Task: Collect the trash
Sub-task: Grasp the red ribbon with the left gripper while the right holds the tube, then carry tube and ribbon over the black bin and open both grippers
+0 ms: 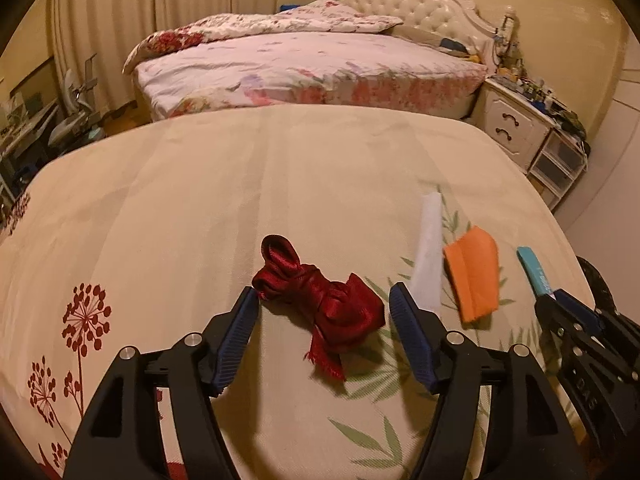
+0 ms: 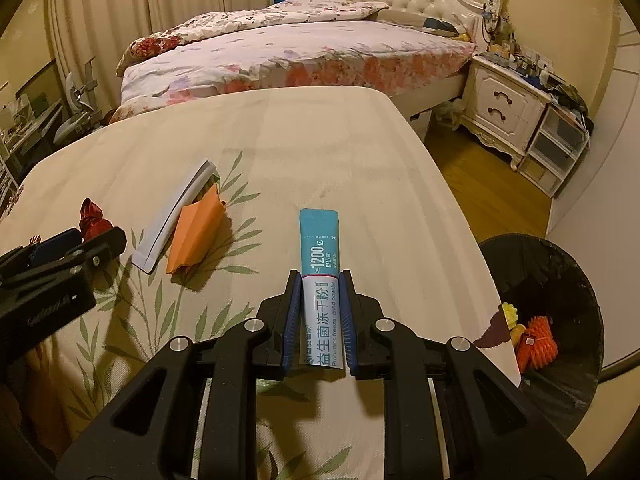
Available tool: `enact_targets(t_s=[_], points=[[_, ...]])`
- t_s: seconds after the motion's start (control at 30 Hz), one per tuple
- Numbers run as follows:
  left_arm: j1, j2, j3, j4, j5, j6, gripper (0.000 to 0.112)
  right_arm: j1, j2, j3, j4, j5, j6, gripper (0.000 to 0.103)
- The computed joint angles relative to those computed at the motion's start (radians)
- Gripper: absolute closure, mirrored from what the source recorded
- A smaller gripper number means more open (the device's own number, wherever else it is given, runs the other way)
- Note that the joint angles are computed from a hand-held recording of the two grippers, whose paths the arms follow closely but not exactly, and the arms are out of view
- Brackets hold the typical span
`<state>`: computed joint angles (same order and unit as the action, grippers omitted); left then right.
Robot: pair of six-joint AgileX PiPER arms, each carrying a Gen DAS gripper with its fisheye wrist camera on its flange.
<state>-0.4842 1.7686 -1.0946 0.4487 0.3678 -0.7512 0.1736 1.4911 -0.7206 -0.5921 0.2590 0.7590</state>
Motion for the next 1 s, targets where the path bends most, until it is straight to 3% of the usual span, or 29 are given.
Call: enact_targets(t_s=[0.1,0.2,0.27,0.43,0.67,0.83,1.0], points=[[0.008,-0.01,0.014,0.005,-0.012,-0.01,0.051,0.003,0.002,0.0,-0.004,-0.001,0.007,0.084],[0.002,-0.02,0.03,0.056,-0.019,-0.057,0.067,0.004,0.002,-0.002,-0.01,0.002,0.012,0.084],[0.011,-0.03,0.046,0.033,-0.045,-0.032,0.083,0.006,0.003,-0.003,-0.02,0.005,0.021,0.084],[0.04,-0.047,0.071,-0.092,-0.083,0.103,0.089,0.011,-0.001,-0.001,-0.034,0.01,0.031,0.085],[0.046,-0.084,0.119,-0.163,-0.107,0.196,0.09,0.024,-0.017,0.015,-0.043,0.012,0.051,0.086],[0.037,-0.12,0.168,-0.16,-0.128,0.206,0.09,0.035,-0.039,0.038,-0.068,0.016,0.085,0.086],[0.007,-0.154,0.208,-0.058,-0.138,0.118,0.09,0.041,-0.078,0.081,-0.101,0.015,0.133,0.086]])
